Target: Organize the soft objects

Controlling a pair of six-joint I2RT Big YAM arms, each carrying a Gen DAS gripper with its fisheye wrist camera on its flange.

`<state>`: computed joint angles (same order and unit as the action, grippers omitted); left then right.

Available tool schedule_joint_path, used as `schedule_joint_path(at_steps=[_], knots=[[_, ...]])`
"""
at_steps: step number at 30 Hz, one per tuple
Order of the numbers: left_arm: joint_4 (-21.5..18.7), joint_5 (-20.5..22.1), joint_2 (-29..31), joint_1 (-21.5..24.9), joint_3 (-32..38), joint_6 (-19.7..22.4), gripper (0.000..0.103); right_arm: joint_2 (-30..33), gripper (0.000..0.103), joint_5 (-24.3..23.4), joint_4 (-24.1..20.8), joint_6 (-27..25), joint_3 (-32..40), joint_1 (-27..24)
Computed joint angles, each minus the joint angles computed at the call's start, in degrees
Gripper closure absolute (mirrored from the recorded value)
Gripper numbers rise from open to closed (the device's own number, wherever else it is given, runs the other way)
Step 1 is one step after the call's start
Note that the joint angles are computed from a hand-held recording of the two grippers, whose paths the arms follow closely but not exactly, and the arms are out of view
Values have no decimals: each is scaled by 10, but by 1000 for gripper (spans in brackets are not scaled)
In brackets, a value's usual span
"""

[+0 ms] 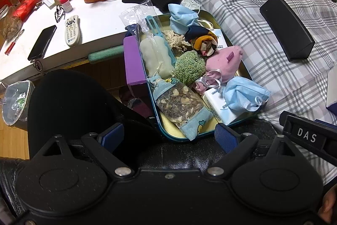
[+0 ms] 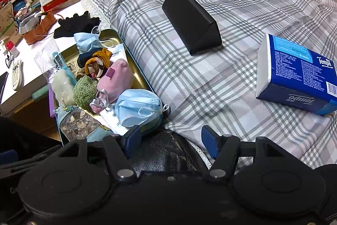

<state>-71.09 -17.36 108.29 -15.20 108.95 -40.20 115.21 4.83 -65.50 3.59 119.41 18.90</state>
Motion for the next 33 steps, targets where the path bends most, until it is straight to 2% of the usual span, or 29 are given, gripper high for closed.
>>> schedule_joint_path(at_steps=[33], knots=[[1, 3, -2, -3, -7, -4, 12, -3, 41, -4, 1, 0, -8, 0]])
